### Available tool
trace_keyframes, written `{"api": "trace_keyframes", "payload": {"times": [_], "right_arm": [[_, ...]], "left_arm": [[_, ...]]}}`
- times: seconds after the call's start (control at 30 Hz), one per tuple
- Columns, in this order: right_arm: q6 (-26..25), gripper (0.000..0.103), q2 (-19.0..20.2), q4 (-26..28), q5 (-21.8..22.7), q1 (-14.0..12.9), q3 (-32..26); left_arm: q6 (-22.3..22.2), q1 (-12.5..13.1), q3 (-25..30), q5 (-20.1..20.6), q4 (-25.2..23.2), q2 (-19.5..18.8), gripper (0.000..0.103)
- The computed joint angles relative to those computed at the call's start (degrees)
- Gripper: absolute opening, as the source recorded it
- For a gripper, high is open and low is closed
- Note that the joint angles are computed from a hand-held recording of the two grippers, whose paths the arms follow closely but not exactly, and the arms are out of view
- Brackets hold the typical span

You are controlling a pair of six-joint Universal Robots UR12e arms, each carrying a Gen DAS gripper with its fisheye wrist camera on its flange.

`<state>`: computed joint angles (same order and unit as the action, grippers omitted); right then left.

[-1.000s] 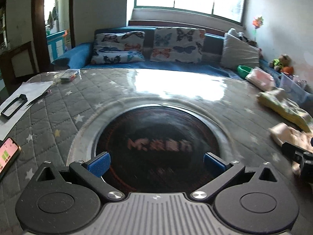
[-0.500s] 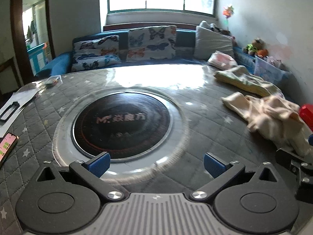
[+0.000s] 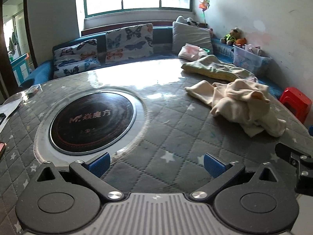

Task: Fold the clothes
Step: 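Move the right tool toward the crumpled cream garment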

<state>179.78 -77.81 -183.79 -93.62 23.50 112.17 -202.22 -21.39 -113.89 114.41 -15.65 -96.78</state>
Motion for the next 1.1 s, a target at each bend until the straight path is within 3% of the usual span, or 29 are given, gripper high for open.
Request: {"api": "trace_keyframes", "payload": {"times": [0.4,1.1], "right_arm": [[-1.9,0.101,0.3,2.5,0.1,-1.5,-0.9],[-5.0,0.081,4.1,8.6,2.2,-4.5,-7.0]], "left_arm": [[1.3,0.1,3.7,-2.0,-3.4,-2.1,0.103],[4.8,1.0,11.5,-3.7,-9.7,-7.3,0.103]]}}
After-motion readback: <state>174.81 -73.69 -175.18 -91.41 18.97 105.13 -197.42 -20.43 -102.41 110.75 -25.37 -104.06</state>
